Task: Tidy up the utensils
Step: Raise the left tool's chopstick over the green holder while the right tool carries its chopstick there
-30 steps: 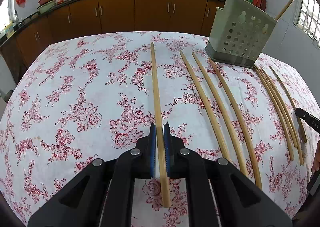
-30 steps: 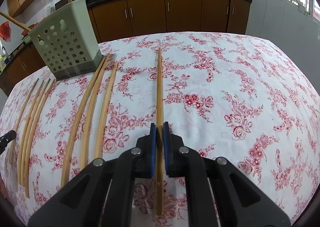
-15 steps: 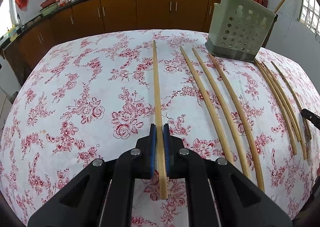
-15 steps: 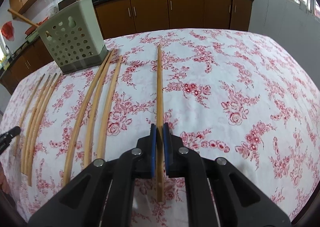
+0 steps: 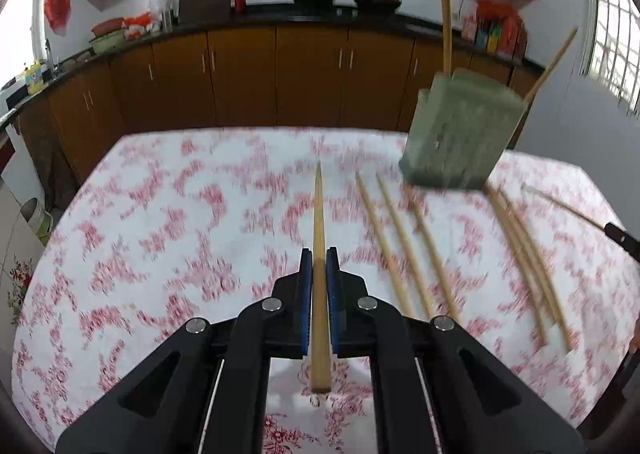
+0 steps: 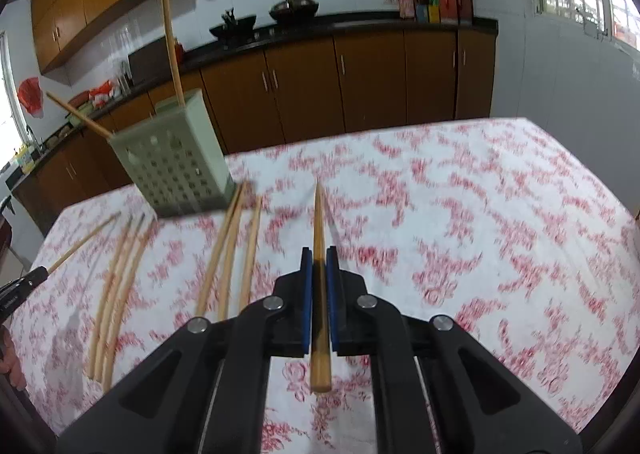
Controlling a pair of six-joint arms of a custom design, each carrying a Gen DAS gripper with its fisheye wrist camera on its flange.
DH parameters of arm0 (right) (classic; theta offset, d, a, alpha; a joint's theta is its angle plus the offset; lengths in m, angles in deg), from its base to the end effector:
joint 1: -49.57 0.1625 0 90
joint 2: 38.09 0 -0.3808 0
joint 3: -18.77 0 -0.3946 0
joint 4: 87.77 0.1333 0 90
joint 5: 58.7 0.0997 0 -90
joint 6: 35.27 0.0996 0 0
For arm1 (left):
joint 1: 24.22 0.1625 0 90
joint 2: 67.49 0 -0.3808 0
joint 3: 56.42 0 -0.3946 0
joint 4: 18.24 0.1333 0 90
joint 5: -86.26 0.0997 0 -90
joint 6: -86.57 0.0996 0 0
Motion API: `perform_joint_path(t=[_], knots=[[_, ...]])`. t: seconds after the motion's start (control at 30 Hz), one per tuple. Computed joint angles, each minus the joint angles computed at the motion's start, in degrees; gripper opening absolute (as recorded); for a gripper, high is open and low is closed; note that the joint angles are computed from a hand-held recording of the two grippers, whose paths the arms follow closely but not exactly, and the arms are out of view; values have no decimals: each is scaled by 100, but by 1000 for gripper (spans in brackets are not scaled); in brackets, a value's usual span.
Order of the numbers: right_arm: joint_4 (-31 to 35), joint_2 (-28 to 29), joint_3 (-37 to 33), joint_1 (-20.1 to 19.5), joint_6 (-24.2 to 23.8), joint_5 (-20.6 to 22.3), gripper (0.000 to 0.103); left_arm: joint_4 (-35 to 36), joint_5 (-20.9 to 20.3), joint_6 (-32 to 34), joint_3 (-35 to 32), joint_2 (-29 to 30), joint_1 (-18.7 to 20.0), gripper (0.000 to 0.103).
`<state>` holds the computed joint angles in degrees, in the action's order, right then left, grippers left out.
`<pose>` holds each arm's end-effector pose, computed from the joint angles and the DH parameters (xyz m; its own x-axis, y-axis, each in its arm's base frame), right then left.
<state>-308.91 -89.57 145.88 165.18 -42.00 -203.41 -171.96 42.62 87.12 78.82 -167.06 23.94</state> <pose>0.2366 -0.3734 0.1278 -0.7775 0.2947 0.5556 -0.3382 0.5489 -0.7644 -0.0989 -0.4183 0.2941 -0.7355 0.2131 -0.6432 0.5958 0.6555 -0.4641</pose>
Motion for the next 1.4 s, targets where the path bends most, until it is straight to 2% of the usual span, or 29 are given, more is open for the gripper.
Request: perform_joint_path(t=[0.37,0.6,0.93,1.2,1.4], knots=[[-796,-112,-379,351,-850,58,8,-903,-190,349,-225,-41,-323,8],[-869,-59,-591,439,-1121,84,8,-1192,-98,486,-275,122,-406,8],[-476,-230,-949,815,-1369,235,8,-1555,-3,897,-365,181,-663,8],[293,-547,-1263,1097,-1015,947,8,-1528,-267,873,-644,198,-1072,8],[219,-224,-1916,1199,-1532,1109,8,-1994,-450,1142,-998,632,-1353,8]])
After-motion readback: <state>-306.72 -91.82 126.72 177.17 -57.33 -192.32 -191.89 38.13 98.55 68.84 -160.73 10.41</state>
